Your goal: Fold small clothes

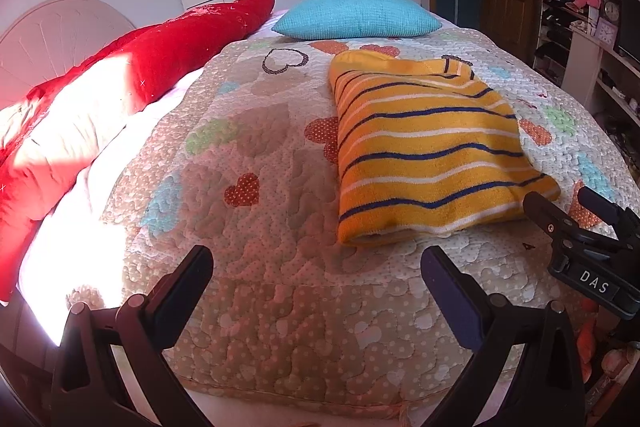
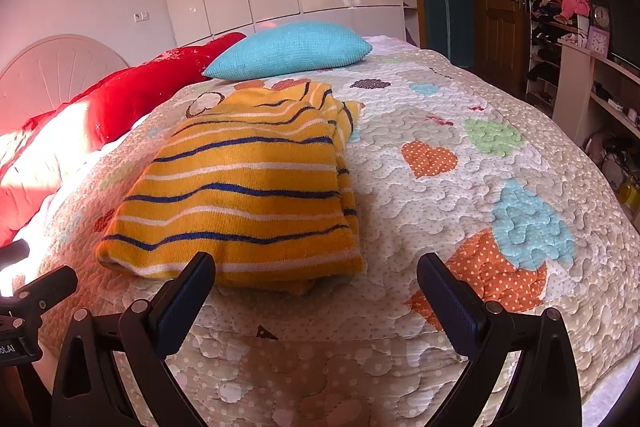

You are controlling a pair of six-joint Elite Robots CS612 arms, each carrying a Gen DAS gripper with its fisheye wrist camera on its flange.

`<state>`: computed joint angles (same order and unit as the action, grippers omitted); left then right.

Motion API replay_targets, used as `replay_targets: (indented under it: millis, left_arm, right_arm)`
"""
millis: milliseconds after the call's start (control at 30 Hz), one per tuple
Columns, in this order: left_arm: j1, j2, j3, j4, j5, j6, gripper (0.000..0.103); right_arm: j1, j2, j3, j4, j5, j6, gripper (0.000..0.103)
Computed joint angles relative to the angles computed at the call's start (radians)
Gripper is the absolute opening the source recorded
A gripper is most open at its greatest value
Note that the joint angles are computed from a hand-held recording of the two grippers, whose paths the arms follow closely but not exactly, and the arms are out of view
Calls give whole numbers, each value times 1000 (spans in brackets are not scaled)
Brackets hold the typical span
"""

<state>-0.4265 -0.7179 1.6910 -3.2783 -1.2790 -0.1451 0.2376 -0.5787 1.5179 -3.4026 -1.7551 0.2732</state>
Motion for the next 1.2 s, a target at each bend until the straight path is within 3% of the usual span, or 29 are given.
replay_targets:
  millis: [1200]
  left_arm:
    - [1,7,-4,21,5,-6,103]
  right_arm:
    - [-2,5,-5,11,4,1,103]
